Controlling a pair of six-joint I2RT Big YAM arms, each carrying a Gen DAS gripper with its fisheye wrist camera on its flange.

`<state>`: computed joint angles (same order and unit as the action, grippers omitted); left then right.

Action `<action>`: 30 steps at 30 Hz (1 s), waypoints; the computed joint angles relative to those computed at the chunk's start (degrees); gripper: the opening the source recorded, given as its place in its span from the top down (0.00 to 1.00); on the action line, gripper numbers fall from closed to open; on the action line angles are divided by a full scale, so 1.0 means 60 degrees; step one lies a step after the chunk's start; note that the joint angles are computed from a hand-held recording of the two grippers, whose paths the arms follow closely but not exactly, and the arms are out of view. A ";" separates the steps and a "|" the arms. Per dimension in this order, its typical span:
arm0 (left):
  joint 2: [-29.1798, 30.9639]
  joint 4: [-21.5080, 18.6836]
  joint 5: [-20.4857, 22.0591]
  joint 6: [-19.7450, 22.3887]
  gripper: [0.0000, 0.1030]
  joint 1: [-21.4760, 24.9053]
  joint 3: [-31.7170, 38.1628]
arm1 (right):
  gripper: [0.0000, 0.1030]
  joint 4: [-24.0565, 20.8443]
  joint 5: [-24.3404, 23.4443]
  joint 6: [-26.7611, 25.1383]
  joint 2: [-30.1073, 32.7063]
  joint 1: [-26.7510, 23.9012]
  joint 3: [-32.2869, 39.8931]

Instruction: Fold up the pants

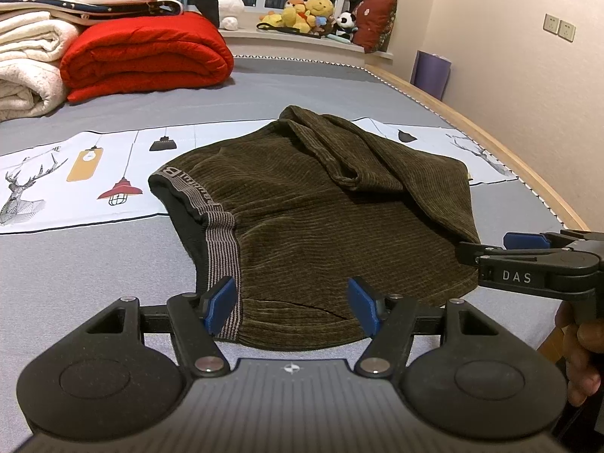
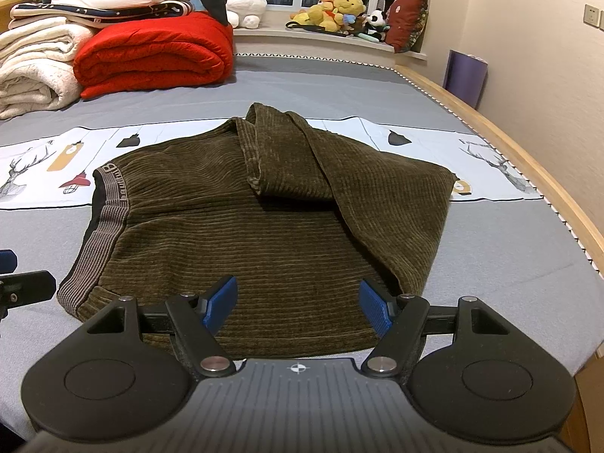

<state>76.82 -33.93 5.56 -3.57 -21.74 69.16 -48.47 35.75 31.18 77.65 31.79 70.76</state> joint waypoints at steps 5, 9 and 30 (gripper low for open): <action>-0.0005 0.0014 0.0006 -0.0009 0.37 -0.0018 -0.0013 | 0.34 0.0006 -0.0007 -0.0011 0.0006 0.0010 0.0007; -0.0011 0.0026 0.0127 0.0040 0.46 -0.0040 -0.0031 | 0.43 0.0009 -0.0012 -0.0029 0.0052 0.0059 0.0050; 0.4082 -0.3605 0.3494 -0.0849 0.90 0.2623 0.4633 | 0.65 0.0532 -0.0571 -0.0289 0.0011 -0.0199 -0.0031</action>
